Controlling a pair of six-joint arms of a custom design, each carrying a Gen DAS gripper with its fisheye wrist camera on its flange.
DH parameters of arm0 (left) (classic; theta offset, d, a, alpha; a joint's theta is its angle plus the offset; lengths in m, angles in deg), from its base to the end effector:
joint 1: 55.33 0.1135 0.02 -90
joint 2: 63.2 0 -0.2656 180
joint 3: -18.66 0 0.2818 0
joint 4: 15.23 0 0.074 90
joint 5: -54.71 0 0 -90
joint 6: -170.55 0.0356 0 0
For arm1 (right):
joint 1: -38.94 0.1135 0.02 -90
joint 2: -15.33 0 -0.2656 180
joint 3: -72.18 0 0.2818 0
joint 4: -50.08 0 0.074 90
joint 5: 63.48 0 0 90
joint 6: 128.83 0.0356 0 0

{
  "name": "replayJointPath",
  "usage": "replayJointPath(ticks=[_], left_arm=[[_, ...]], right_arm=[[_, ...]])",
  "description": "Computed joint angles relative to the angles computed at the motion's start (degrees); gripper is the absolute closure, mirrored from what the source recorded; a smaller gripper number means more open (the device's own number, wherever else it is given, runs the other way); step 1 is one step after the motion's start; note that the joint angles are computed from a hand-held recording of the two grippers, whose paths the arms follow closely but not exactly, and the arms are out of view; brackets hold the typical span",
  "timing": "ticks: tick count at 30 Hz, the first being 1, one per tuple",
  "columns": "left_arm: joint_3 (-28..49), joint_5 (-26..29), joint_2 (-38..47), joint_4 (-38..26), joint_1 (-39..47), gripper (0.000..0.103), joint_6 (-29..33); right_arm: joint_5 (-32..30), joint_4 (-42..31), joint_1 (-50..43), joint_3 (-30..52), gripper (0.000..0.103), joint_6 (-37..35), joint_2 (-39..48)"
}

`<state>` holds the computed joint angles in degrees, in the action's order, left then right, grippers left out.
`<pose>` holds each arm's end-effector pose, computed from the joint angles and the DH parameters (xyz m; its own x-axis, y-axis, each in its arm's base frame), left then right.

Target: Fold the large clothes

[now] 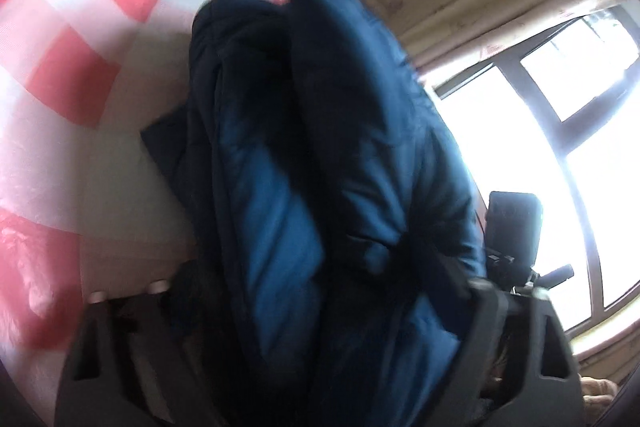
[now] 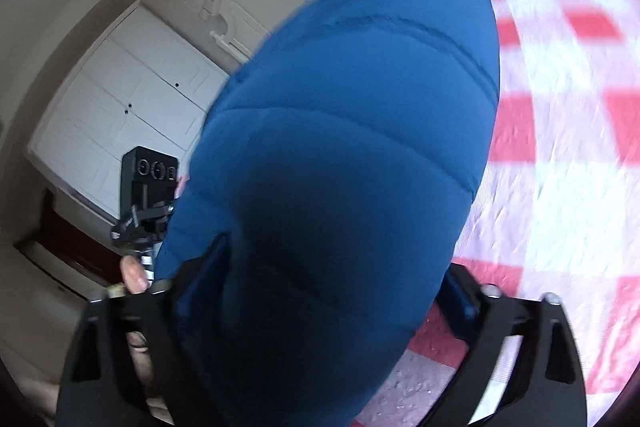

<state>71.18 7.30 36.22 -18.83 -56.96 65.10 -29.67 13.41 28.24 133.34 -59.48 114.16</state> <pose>0.3189 -0.0332 0.0924 -0.8636 -0.1716 -0.4740 0.2295 0.7034 -0.6728 0.3093 -0.0283 0.1134 -0.8441 -0.0402 -0.5347 -0.4432 0.6136 0.6535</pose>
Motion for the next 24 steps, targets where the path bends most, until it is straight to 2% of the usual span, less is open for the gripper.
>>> replayJointPath(ticks=[3, 6, 8, 10, 15, 17, 19, 21, 22, 23, 24], left_arm=[[-4.82, -5.23, -4.56, 7.01, -2.88, 0.045, -3.73], [-5.03, -8.58, -6.64, 10.97, -5.91, 0.048, -7.24], [-2.53, -9.12, -5.72, 13.26, -7.30, 0.048, -9.63], [3.84, -10.77, -2.75, 12.33, -9.28, 0.048, -11.00], [26.60, -13.46, 11.01, 5.44, -12.59, 0.048, -13.75], [36.52, -15.35, 18.36, 1.89, -14.29, 0.048, -14.46], [46.35, -16.99, 26.59, -2.22, -15.76, 0.048, -16.44], [55.82, -19.13, 35.06, -9.24, -16.48, 0.048, -18.19], [58.02, -20.80, 38.55, -8.83, -17.25, 0.042, -19.23], [57.33, -20.72, 39.67, -5.15, -17.49, 0.037, -20.18], [54.93, -22.05, 39.32, -1.09, -17.90, 0.036, -20.78]], right_arm=[[3.62, 8.24, 0.98, -6.43, 0.027, 1.48, -9.34], [4.90, 13.25, 0.11, -8.54, 0.029, 1.94, -16.41], [3.46, 13.07, -1.62, -6.09, 0.029, 1.61, -16.40], [3.01, 12.89, -3.32, -1.76, 0.030, 1.55, -14.44], [2.72, 12.95, -6.70, 13.21, 0.030, 4.59, -2.73], [3.53, 10.82, -7.81, 21.61, 0.030, 5.36, 4.82], [5.37, 7.93, -9.00, 28.86, 0.029, 4.37, 12.25], [11.90, 1.79, -8.23, 37.85, 0.029, 3.57, 21.66], [16.22, -1.63, -7.94, 41.69, 0.027, 2.97, 25.31], [16.93, -2.46, -8.40, 43.57, 0.023, 5.17, 28.27], [12.20, -1.59, -10.03, 43.71, 0.022, 7.35, 29.47]])
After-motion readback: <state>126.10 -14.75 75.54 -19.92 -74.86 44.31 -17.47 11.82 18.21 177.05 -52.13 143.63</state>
